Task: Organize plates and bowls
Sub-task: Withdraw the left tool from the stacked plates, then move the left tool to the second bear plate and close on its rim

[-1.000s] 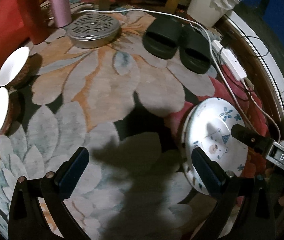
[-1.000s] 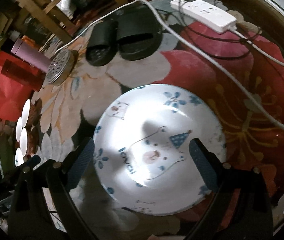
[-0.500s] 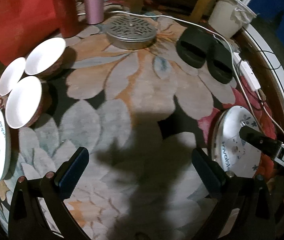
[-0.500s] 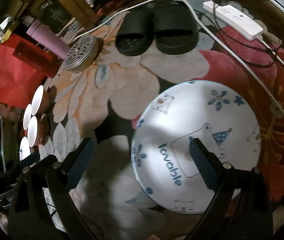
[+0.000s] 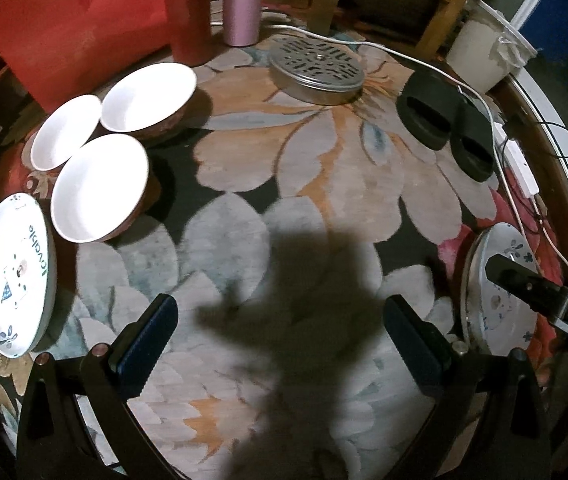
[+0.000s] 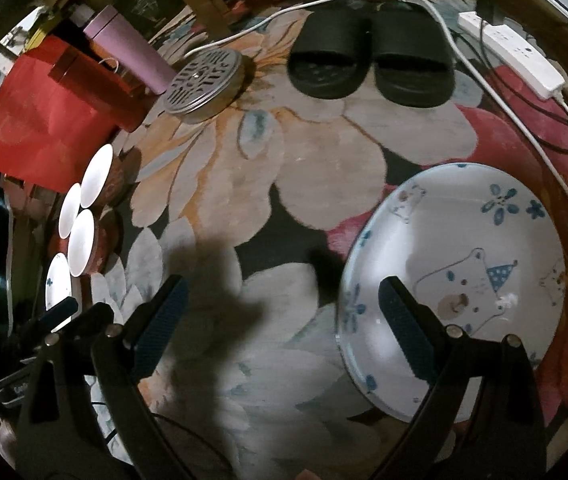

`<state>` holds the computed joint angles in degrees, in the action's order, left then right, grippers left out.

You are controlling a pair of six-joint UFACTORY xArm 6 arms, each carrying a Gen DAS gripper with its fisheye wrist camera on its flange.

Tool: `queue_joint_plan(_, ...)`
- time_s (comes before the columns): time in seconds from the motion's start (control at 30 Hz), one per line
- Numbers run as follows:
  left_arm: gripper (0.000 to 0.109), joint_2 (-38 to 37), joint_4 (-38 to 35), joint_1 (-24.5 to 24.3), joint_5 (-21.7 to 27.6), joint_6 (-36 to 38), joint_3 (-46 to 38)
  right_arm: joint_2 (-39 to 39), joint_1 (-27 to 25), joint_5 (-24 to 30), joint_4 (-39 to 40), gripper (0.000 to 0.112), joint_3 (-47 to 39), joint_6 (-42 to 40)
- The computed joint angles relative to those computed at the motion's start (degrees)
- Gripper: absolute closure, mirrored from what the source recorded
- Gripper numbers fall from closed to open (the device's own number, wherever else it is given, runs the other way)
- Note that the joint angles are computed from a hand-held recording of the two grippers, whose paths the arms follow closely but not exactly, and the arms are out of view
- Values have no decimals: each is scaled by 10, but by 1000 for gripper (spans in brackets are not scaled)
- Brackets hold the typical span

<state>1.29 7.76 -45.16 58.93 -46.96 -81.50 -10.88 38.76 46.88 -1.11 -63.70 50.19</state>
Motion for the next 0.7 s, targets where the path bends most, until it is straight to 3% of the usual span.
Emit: queue_joint_plan(0.7, 6, -78, 2, 37, -24, -16, 105, 67, 35, 12, 11, 15, -66, -22)
